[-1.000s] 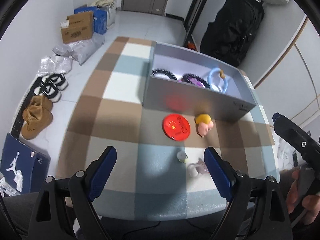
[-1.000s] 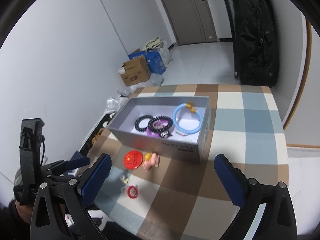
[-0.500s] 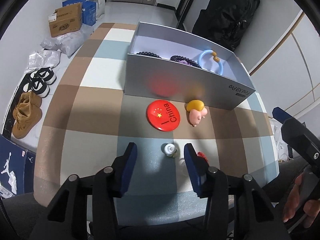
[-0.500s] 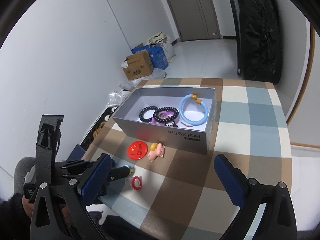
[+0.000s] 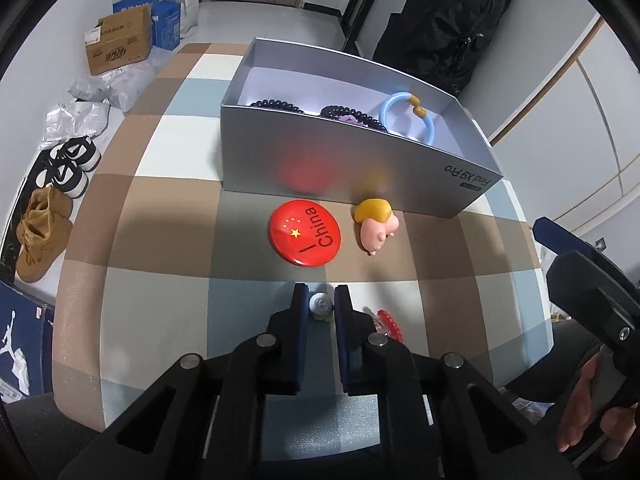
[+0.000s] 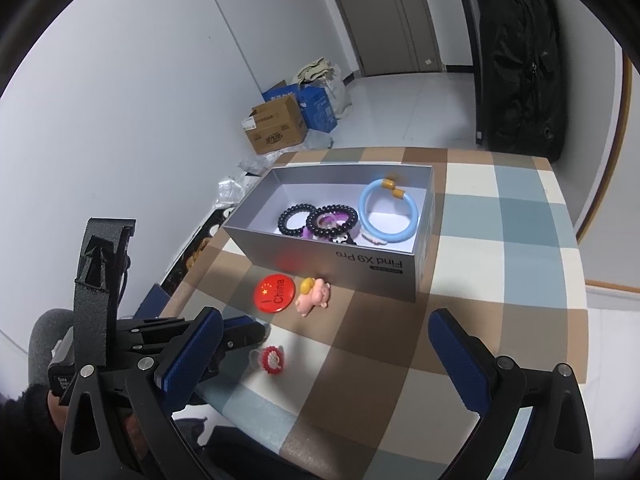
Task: Organize jewelry
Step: 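Grasp the small white charm with the left gripper while the right gripper grasps the red charm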
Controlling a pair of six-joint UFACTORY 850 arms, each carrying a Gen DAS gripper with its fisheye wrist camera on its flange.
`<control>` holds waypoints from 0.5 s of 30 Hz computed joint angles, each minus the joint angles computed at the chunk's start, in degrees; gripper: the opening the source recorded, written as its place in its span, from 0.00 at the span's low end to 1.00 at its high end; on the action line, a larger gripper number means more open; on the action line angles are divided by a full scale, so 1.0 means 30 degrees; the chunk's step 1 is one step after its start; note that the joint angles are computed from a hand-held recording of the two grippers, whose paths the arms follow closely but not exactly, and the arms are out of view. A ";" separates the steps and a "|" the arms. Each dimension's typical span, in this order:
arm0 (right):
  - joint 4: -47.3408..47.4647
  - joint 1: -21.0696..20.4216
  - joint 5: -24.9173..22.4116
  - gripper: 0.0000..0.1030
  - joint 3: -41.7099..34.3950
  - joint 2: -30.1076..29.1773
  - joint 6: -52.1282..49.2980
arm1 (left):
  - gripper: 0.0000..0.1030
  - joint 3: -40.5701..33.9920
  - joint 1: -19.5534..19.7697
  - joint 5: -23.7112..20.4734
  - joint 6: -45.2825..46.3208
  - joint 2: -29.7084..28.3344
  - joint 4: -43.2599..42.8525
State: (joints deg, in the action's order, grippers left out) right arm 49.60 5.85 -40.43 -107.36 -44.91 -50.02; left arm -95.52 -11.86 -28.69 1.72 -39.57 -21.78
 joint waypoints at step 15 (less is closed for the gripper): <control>-0.1178 0.0069 -0.1120 1.00 -0.0711 -0.0614 0.1307 | 0.06 0.0434 0.0527 0.0522 0.1966 0.0472 -0.3848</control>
State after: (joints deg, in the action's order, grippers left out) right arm 46.06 6.05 -43.79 -109.50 -46.75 -46.10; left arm -94.22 -10.28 -27.13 7.62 -38.15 -33.32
